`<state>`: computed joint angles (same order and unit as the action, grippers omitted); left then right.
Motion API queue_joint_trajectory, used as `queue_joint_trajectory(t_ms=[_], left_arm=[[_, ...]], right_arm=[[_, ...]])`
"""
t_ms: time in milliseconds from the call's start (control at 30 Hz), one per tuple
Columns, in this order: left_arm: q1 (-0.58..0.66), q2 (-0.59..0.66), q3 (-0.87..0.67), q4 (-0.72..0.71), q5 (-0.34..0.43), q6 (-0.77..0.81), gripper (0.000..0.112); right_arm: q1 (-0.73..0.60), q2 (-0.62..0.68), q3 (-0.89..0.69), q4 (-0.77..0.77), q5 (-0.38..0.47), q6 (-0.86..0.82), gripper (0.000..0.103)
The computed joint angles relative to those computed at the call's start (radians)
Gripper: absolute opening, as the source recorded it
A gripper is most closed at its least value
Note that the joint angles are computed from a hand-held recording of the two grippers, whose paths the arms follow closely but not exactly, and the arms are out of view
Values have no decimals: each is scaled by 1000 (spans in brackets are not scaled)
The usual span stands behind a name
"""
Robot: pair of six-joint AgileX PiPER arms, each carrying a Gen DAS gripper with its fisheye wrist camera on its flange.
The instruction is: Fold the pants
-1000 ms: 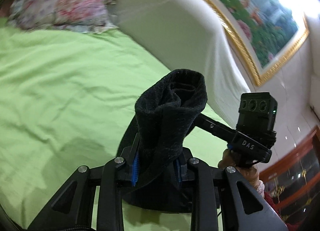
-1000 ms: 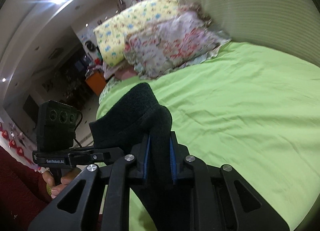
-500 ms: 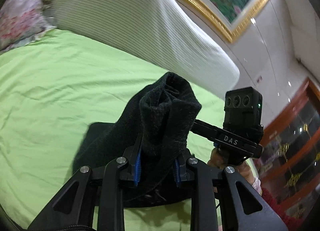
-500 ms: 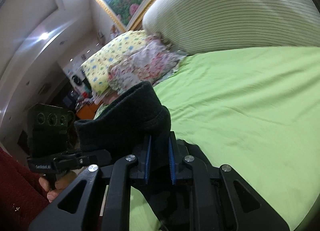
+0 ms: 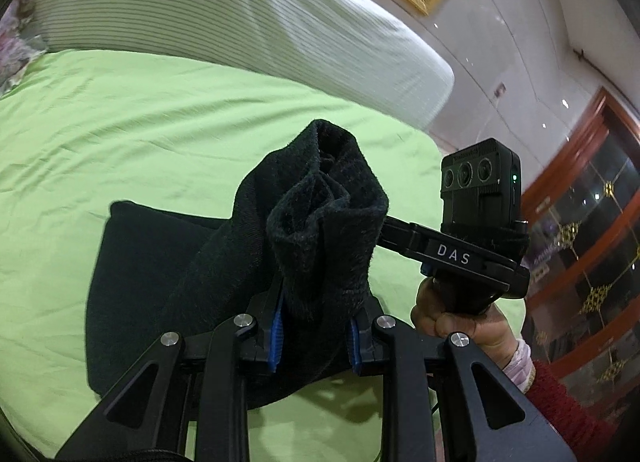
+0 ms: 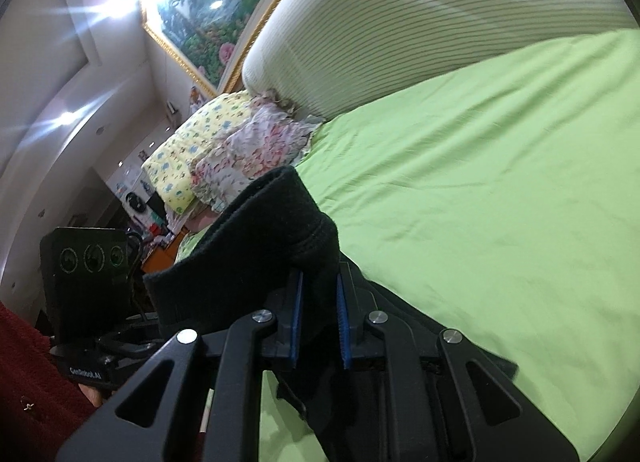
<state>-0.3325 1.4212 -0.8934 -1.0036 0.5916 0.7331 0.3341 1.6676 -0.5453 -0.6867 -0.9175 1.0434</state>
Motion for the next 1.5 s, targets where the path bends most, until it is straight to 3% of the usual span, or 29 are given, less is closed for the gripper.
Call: queue_joint_trajectory(t_ms=[267, 400, 500, 600, 700, 933, 1000, 1067, 1100, 1333, 1500], left_arm=[[-112, 69, -6, 65, -106, -5, 24], [-141, 130, -28, 76, -117, -1, 24], [-154, 153, -29, 80, -129, 9, 25], [-154, 169, -33, 65, -119, 32, 33], [-132, 178, -31, 3, -71, 101, 54], [-91, 153, -17, -34, -4, 140, 64], [-71, 135, -5, -41, 6, 142, 67], [-38, 104, 16, -51, 18, 144, 67], [-21, 91, 24, -52, 21, 139, 68], [118, 62, 25, -48, 32, 102, 72], [203, 81, 19, -54, 45, 98, 72]], right_arm=[[-29, 15, 91, 63, -42, -41, 16], [-25, 17, 133, 100, -61, -66, 3], [22, -17, 161, 198, 13, -118, 3], [55, -48, 205, 314, 52, -132, 3], [131, -114, 249, 523, 128, -200, 3], [344, -243, 319, 989, 181, -399, 7], [422, -274, 307, 1137, 206, -498, 16], [500, -291, 282, 1285, 211, -602, 46], [538, -289, 275, 1339, 189, -639, 53], [688, -270, 107, 1793, 228, -1091, 55], [754, -215, -33, 2102, 177, -1429, 58]])
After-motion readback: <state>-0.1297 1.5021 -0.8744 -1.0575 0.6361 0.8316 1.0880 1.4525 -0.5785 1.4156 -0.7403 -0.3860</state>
